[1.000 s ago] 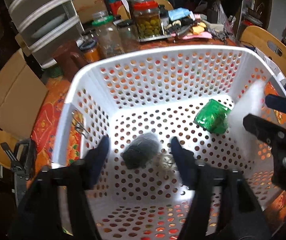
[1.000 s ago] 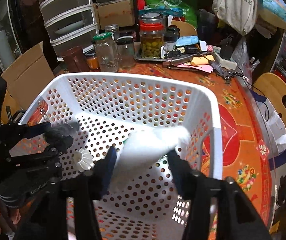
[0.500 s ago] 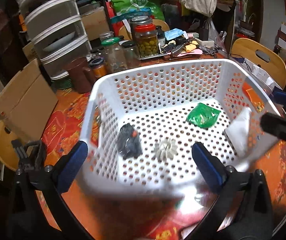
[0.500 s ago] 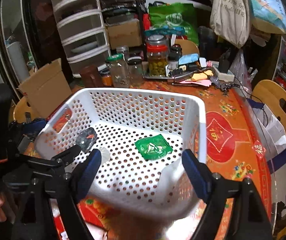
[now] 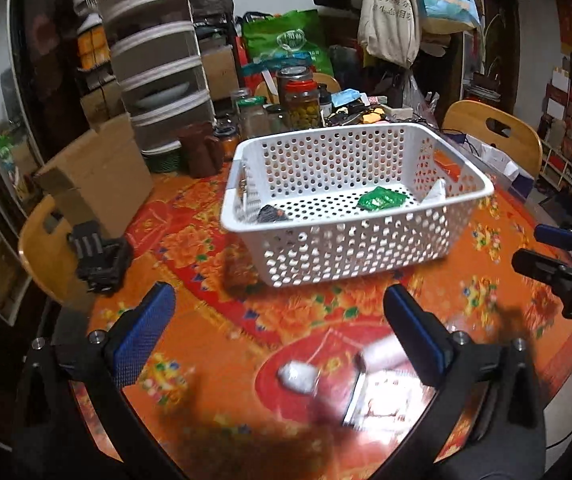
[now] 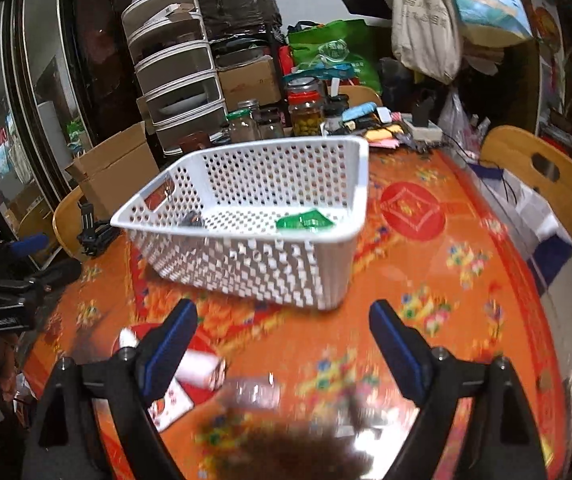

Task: Organize soft objects
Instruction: 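Move both tools back toward the table items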

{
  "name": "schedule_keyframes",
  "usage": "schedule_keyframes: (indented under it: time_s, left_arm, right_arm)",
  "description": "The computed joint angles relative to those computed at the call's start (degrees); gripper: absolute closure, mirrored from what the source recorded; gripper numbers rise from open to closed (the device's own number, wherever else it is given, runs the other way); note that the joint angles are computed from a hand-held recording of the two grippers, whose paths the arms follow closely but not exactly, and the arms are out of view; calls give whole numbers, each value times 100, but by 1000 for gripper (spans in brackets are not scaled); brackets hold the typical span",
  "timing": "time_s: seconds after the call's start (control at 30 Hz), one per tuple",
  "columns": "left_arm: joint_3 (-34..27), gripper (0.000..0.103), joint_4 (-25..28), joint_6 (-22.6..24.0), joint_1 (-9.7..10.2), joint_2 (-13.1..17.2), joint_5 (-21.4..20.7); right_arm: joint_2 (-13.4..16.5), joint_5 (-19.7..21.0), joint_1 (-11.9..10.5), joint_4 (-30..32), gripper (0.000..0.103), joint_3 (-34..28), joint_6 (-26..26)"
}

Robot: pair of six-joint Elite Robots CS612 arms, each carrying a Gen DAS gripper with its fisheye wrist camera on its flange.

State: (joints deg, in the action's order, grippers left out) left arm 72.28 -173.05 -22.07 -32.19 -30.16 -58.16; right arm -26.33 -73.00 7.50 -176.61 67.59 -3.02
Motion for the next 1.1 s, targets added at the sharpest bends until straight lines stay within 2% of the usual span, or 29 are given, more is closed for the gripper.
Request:
schedule_keyframes:
  time_s: [0.13,0.27,0.43,0.53,0.8,1.1]
  left_arm:
    - [427,0,-356,-85,-99,-138,74]
    - [655,0,-422,-273,-171,-198,209]
    - [895,0,-593,-539,-183,-225,53]
    - [899,0,-486,-667,-175,-186,20]
    - [857,0,-428,-986,-46,5,-477]
    - [418,0,-113,-898,54,320,-891]
  right_arm:
    - [-104,-124,-2,-324,15,419,72]
    - [-184,-162,-21,-593,15,780,193]
    - [-214,-155,-18,-764,15,1049,358]
    - [-199,-87,-7,-789,15,1136,413]
    - [-176,-26,68,-774,15,1209,297]
    - [-11,-295,200,-230,15,846,-44]
